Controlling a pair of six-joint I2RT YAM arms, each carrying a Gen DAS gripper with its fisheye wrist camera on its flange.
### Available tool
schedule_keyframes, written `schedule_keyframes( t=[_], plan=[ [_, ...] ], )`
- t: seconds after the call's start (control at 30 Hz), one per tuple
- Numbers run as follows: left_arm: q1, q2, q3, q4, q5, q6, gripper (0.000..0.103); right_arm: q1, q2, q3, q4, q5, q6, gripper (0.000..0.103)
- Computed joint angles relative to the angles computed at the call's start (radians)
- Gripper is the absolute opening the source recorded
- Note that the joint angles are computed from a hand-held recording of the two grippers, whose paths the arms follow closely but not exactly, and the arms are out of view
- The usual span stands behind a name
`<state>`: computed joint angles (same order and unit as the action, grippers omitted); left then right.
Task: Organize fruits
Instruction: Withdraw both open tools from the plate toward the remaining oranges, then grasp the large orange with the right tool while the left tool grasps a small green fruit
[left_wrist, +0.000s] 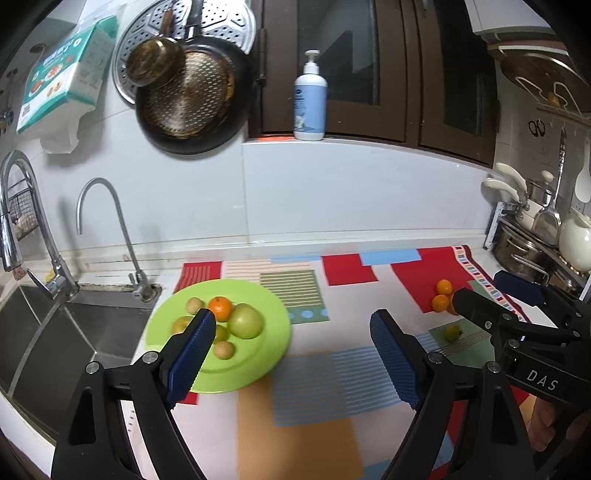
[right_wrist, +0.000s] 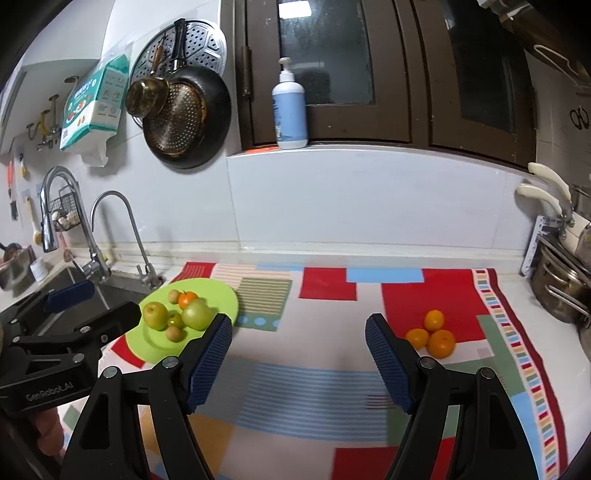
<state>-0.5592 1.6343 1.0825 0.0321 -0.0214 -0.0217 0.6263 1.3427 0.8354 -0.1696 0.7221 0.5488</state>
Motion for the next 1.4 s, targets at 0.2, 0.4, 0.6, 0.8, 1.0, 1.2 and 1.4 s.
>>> schedule_keyframes(
  t=[0.2, 0.4, 0.6, 0.8, 1.0, 1.2, 1.4],
  plan=[
    [-0.094, -0.005, 0.005, 0.002, -0.048, -0.041, 0.088, -0.036, -0.150, -0.075, -0.062, -0.002, -0.049, 0.075],
    [-0.184, 0.040, 0.054, -0.006, -0.115, -0.065, 0.088, -0.113, -0.278, -0.149, -0.081, -0.041, -0.124, 0.075],
    [-0.281, 0.097, 0.103, 0.000, -0.202, -0.085, 0.088, -0.250, -0.385, -0.232, -0.064, -0.162, -0.225, 0.075],
    [-0.352, 0.186, 0.162, 0.019, -0.232, -0.132, 0.089, -0.461, -0.442, -0.302, -0.025, -0.352, -0.345, 0.075],
    [-0.399, 0.308, 0.265, 0.013, -0.246, -0.131, 0.089, -0.666, -0.414, -0.345, 0.040, -0.533, -0.473, 0.075],
    [-0.415, 0.433, 0.395, -0.071, -0.237, -0.156, 0.089, -0.802, -0.308, -0.361, 0.116, -0.678, -0.575, 0.075],
    [-0.415, 0.561, 0.525, -0.163, -0.192, -0.172, 0.081, -0.877, -0.139, -0.340, 0.197, -0.787, -0.669, 0.075]
  ],
)
